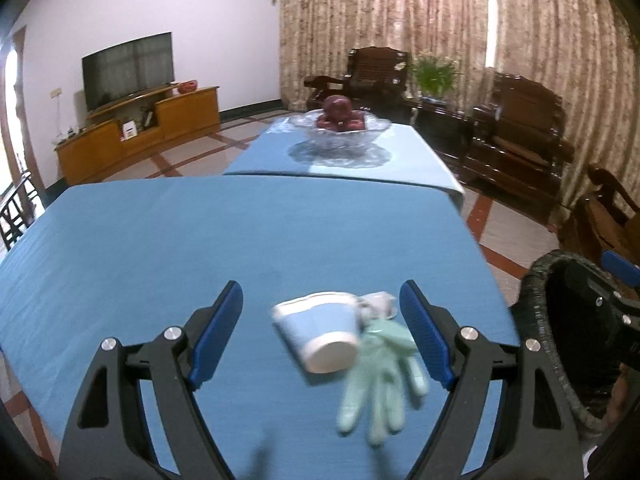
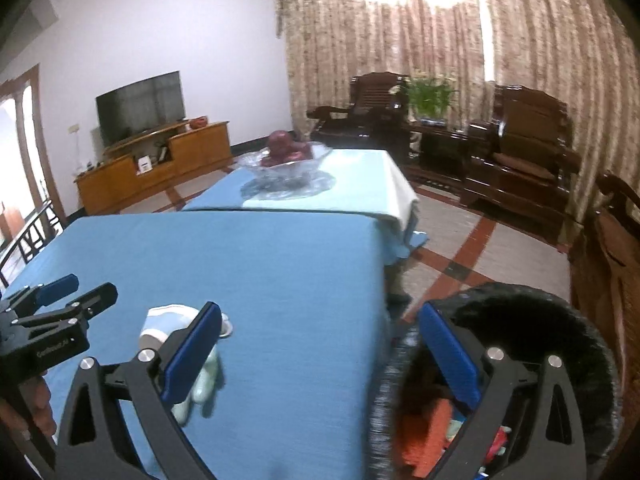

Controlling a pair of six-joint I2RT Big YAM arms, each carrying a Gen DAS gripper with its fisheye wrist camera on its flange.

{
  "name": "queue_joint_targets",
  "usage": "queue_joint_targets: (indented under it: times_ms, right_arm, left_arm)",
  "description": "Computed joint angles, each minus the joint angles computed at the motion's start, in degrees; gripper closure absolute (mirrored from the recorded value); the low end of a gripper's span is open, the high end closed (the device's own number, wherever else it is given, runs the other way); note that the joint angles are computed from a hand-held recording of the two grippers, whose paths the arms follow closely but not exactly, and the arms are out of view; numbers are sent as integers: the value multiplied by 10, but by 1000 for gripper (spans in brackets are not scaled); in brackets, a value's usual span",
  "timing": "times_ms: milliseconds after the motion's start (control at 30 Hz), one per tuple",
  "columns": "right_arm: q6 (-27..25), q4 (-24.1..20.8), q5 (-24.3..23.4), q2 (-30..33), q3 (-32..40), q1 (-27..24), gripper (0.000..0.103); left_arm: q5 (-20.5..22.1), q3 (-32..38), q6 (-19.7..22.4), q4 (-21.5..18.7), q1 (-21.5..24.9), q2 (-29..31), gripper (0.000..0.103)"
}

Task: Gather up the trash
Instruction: 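Lower the right tool onto the pale green glove and close it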

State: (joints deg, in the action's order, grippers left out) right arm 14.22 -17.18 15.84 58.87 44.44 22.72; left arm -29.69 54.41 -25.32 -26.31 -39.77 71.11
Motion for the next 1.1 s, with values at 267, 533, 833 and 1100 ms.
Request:
queue_joint_targets:
  times_ms: [267, 533, 833, 1100]
  right_arm:
    - [2, 57, 38, 75, 8, 67, 6]
    - [26, 63, 21, 152, 35, 89, 13]
    - [30, 43, 4, 222, 78, 89, 23]
    - [17, -8, -39, 261, 115, 90, 57]
  left_arm:
    - [7, -44, 11, 21, 50, -19, 25]
    - [32, -64, 21, 35, 87, -15, 25]
    - [40, -73, 29, 51, 103, -14, 25]
    - [49, -75, 34, 59, 115, -8, 25]
